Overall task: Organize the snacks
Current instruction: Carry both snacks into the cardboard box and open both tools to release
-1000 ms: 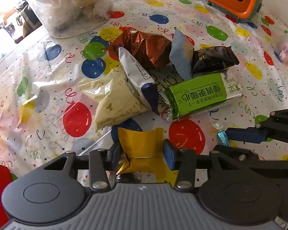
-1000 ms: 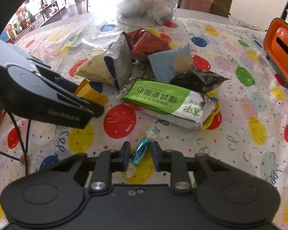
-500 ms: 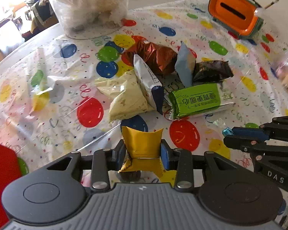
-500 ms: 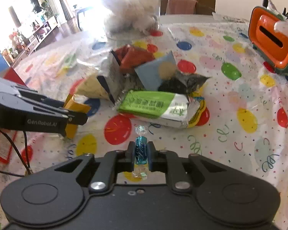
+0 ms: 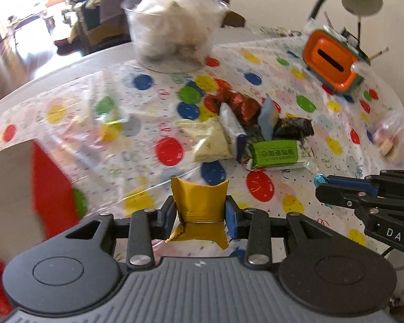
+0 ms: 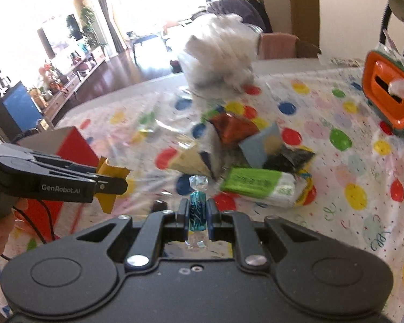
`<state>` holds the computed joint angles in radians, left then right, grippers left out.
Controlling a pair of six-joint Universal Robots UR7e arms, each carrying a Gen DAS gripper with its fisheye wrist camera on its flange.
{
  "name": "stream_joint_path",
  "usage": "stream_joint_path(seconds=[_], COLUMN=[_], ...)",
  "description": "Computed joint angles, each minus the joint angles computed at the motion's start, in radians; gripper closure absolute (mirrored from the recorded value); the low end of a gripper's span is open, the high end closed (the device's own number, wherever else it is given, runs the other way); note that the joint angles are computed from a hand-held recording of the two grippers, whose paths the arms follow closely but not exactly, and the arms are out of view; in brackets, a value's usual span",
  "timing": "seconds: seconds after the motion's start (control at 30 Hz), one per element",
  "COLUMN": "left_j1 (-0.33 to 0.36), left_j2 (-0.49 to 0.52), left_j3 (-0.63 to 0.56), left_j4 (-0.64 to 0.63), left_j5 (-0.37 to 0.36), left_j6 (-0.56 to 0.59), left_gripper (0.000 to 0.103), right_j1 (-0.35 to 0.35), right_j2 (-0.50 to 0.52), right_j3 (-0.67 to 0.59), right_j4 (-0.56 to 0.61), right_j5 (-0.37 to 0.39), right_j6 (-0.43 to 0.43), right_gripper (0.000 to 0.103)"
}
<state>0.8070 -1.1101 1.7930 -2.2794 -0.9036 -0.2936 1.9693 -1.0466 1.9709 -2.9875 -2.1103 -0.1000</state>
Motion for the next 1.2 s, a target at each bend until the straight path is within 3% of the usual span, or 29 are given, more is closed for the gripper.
stream_joint_path(seconds=[0.67, 0.93, 1.2], left_j1=[-0.039, -0.013, 0.056], left_j2=[-0.324, -0.408, -0.458], left_j3=[0.123, 0.134, 0.121], left_j4=[0.098, 0.162, 0.231], left_j5=[0.159, 0.208, 0.252], left_j6=[-0.112, -0.131, -0.144], left_gripper=[0.066, 0.066, 0.066], right_j1=[0.157, 0.198, 0.218], right_j2=[0.155, 0.270, 0.390], right_j3=[-0.162, -0.277, -0.402], right_j4=[0.006, 0.054, 0.144], right_j5=[0.110, 0.150, 0.173], right_j6=[-0.034, -0.045, -0.050], right_gripper=[0.091, 0.091, 0.091])
